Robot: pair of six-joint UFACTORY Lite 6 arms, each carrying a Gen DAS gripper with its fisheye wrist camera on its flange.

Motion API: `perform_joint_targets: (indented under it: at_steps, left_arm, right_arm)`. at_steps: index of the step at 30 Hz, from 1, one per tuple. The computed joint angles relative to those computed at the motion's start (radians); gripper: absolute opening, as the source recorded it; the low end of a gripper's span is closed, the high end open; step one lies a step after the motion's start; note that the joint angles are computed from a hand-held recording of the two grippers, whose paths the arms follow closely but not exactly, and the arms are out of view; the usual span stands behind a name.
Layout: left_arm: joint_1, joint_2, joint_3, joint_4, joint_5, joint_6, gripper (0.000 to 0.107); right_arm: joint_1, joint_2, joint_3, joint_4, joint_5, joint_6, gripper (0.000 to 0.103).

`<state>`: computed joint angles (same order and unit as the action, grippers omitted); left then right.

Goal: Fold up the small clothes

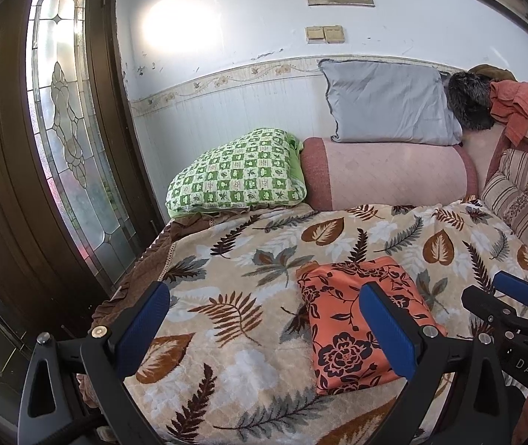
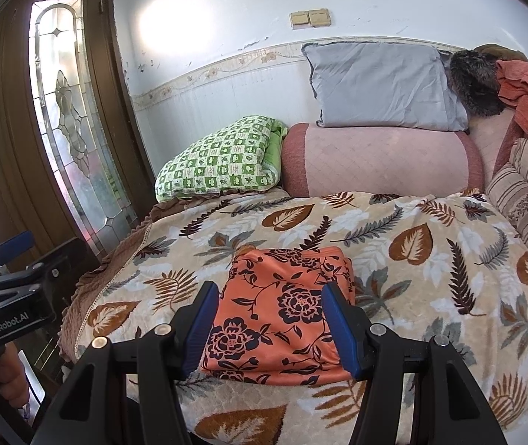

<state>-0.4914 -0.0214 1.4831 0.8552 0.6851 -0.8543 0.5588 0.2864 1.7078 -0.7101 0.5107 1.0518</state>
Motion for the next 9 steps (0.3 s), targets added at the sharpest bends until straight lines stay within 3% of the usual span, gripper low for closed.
perform_joint_targets:
  at_steps: [5, 9]
  left_arm:
    - [0.023, 0.016, 0.009, -0.044, -0.03, 0.035, 0.102]
    - [0.086, 0.056, 0.029, -0.24, -0.11, 0.184, 0.102]
  right_arm:
    - [0.001, 0.032, 0.037, 0.017, 0.007, -0.021, 0.062]
    - [-0.012, 0.067, 0.063, 0.058, -0.004, -0.052, 0.062]
